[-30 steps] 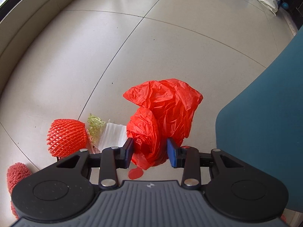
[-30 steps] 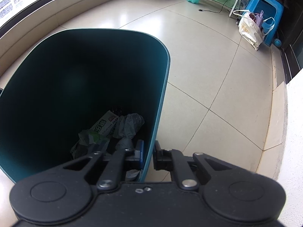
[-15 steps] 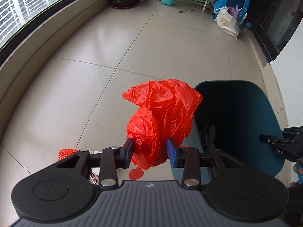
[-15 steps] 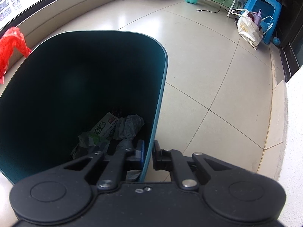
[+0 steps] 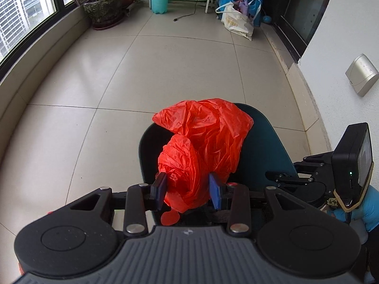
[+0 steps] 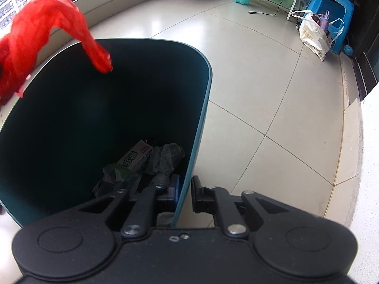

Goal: Collect trash
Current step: 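Carry the red plastic bag with the left tool into the wastebasket, then open the left tool to drop the red bag into the basket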

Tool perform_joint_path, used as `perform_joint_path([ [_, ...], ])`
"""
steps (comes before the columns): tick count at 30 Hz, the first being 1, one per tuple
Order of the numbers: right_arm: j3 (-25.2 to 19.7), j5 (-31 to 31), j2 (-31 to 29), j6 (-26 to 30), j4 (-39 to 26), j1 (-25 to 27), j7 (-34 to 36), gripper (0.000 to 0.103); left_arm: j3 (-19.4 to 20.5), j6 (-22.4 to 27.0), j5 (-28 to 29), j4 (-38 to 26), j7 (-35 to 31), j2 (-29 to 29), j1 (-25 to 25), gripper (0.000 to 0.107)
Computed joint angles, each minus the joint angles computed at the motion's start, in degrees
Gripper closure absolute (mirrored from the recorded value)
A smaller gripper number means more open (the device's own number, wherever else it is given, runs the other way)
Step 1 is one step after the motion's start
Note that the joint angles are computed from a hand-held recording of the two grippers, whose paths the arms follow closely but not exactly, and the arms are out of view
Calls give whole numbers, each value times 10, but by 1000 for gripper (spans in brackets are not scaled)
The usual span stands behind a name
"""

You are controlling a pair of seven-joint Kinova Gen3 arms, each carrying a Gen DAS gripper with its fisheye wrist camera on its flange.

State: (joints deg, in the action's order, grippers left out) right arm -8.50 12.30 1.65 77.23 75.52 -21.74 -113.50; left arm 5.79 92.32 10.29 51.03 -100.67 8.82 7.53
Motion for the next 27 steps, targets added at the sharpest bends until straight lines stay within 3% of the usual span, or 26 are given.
perform_joint_path([
  [6,-3,-2,-10,-9,12,-2,15,92,17,-4,-52,9,35,31,61,71],
  [19,4,-48,-6,-15,6,15,66,90,16,1,-103,24,71,103,128,71],
  [27,12,-58,-1,-21,5,27,81,90,10,13,-118,20,83,139,144,70],
])
